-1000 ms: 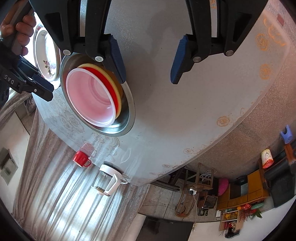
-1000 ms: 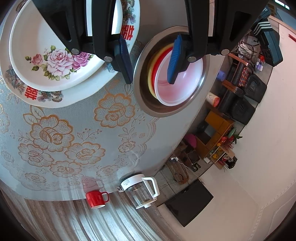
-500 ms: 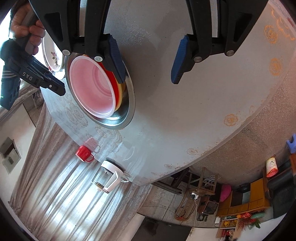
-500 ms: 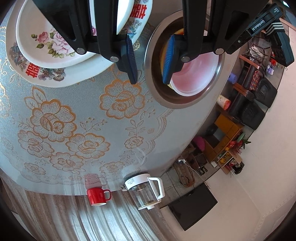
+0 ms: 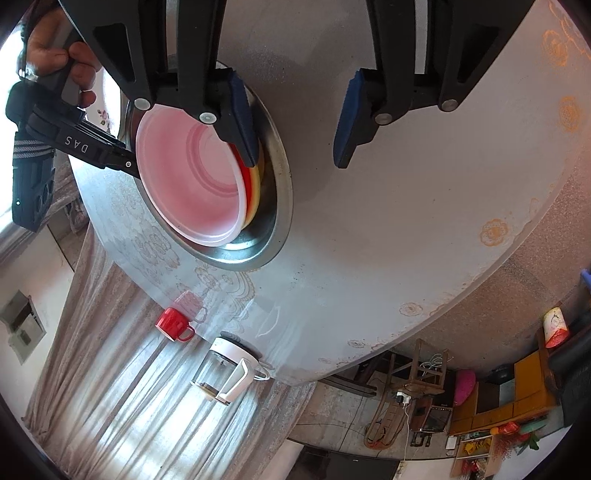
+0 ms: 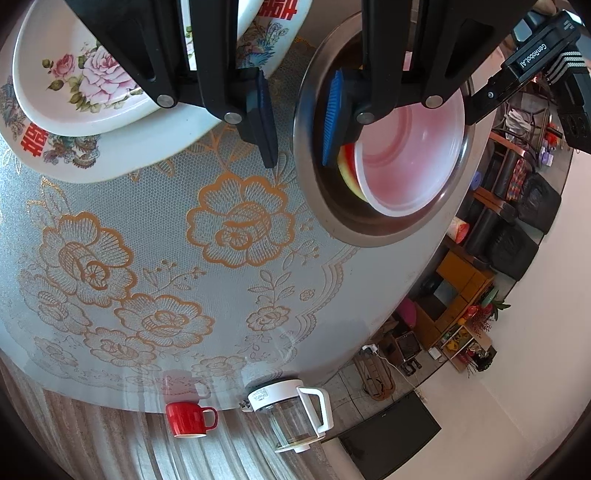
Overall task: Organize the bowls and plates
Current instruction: 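Move the left gripper to the steel bowl rim and close it, then lift the nested steel bowl with the left gripper over the plate stack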
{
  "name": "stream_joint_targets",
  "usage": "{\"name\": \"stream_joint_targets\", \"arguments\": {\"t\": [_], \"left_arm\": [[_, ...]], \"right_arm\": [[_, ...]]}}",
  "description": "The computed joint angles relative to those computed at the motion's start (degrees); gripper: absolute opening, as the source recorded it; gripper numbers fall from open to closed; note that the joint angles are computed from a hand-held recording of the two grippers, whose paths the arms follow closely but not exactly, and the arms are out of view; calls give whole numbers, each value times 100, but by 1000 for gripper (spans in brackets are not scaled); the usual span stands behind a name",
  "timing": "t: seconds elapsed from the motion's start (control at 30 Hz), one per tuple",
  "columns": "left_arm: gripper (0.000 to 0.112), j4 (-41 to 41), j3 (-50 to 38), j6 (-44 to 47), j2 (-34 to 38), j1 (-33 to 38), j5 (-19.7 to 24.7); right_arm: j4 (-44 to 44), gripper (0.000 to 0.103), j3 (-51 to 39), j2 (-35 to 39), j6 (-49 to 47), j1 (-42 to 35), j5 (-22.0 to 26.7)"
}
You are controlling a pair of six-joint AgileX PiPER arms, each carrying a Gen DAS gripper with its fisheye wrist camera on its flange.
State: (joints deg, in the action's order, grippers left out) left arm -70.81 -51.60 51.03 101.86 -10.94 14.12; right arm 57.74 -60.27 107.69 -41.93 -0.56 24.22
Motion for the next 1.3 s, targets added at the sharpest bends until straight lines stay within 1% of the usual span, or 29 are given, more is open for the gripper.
{"name": "stream_joint_targets", "arguments": {"t": [0.03, 0.13, 0.2, 0.27, 0.33, 0.4, 0.47, 0.57, 0.67, 0.73, 0.8, 0.83, 0.97, 1.07, 1.13, 1.23, 1.3], "left_arm": [[37, -217, -9, 225, 35, 1, -1], [28, -1006, 7, 1053, 106, 80, 185], [25, -1303, -6, 1340, 156, 144, 342], [17, -1522, -4, 1542, 191, 225, 570], [15, -1662, 49, 1706, 155, 229, 628], [16, -1706, 102, 1823, 102, 197, 579], [17, -1752, 111, 1920, 109, 259, 659], [19, -1594, 35, 1765, 153, 256, 585], [19, -1609, -10, 1795, 204, 239, 578], [15, -1669, 31, 1884, 177, 276, 688], [16, -1845, 149, 2087, 93, 233, 594], [16, -1943, 200, 2188, 64, 238, 592], [16, -1957, 340, 2132, -32, 327, 692], [16, -2181, 520, 2393, -137, 377, 747], [16, -2217, 606, 2434, -206, 401, 754], [16, -2461, 800, 2777, -330, 441, 779], [17, -2529, 894, 2902, -416, 439, 729]], "right_arm": [[-17, 22, -36, 46, 36, -16, 101], [-182, 21, -30, 36, 196, 50, -8], [-215, 21, -8, 13, 218, 79, -51], [-282, 21, 15, -11, 248, 114, -118], [-396, 19, 45, -45, 293, 179, -223], [-394, 13, 46, -49, 232, 220, -247], [-471, 14, 90, -71, 246, 290, -363], [-722, 14, 61, -62, 437, 343, -420], [-1100, 14, -10, -43, 772, 374, -404], [-1169, 13, -23, -22, 833, 393, -455], [-1299, 13, 14, -64, 950, 427, -496], [-1253, 13, 17, -57, 893, 431, -508], [-1014, 13, 101, -101, 672, 442, -531], [-950, 13, 179, -158, 613, 499, -562], [-730, 13, 231, -176, 396, 500, -588], [-576, 13, 342, -268, 241, 549, -612], [-556, 13, 423, -313, 147, 623, -718]]}}
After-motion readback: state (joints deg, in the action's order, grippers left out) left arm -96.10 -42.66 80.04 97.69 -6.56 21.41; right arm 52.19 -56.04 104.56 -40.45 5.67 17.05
